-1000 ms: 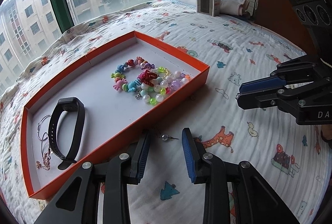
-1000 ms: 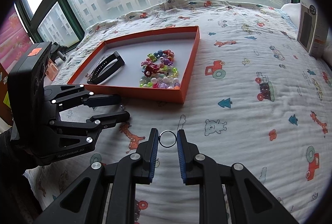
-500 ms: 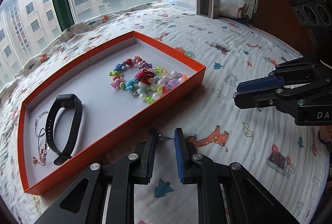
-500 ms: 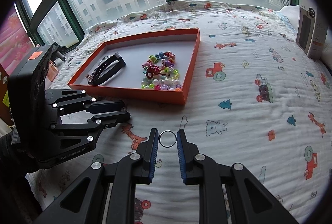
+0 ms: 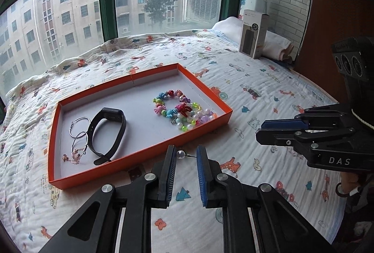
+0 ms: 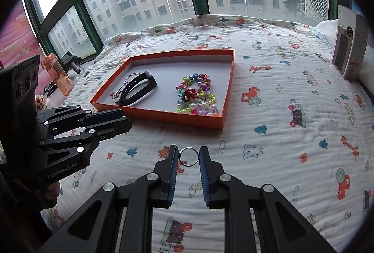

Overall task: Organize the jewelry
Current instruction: 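Drop the stud from the left gripper and ring from the right into the tray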

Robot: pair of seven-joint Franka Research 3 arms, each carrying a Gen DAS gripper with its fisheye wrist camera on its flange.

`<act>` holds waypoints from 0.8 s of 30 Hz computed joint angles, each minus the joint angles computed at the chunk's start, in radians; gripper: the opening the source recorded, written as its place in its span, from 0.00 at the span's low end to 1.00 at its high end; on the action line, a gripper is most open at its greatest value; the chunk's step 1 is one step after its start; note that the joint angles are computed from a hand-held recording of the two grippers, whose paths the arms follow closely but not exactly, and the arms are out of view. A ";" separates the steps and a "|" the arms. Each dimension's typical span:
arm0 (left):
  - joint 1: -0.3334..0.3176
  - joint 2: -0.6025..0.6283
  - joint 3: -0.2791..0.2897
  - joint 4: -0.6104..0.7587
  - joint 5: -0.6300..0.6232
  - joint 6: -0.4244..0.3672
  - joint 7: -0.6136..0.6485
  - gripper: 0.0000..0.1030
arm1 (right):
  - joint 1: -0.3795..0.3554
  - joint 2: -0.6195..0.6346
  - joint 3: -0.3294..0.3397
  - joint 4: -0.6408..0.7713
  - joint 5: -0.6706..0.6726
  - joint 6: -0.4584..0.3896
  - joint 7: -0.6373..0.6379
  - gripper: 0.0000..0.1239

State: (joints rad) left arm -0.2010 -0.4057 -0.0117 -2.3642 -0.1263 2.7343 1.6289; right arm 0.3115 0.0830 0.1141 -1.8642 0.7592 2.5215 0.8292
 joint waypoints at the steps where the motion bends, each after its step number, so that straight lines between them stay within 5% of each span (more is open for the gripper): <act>1: 0.010 -0.016 -0.007 -0.006 0.007 0.002 -0.017 0.18 | 0.002 -0.002 0.002 0.002 -0.001 0.004 0.002 0.17; 14: 0.128 -0.162 -0.040 -0.020 0.177 -0.025 -0.238 0.18 | 0.038 -0.020 0.014 0.027 -0.042 0.085 0.031 0.17; 24: 0.191 -0.096 -0.035 0.058 0.269 -0.037 -0.348 0.18 | 0.057 0.040 0.020 0.108 -0.167 0.162 0.129 0.17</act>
State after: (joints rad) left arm -0.0099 -0.5021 -0.0468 -2.3066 0.1427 2.6976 1.2810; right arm 0.3688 0.1231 0.1339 -1.7561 0.5922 2.6831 0.9579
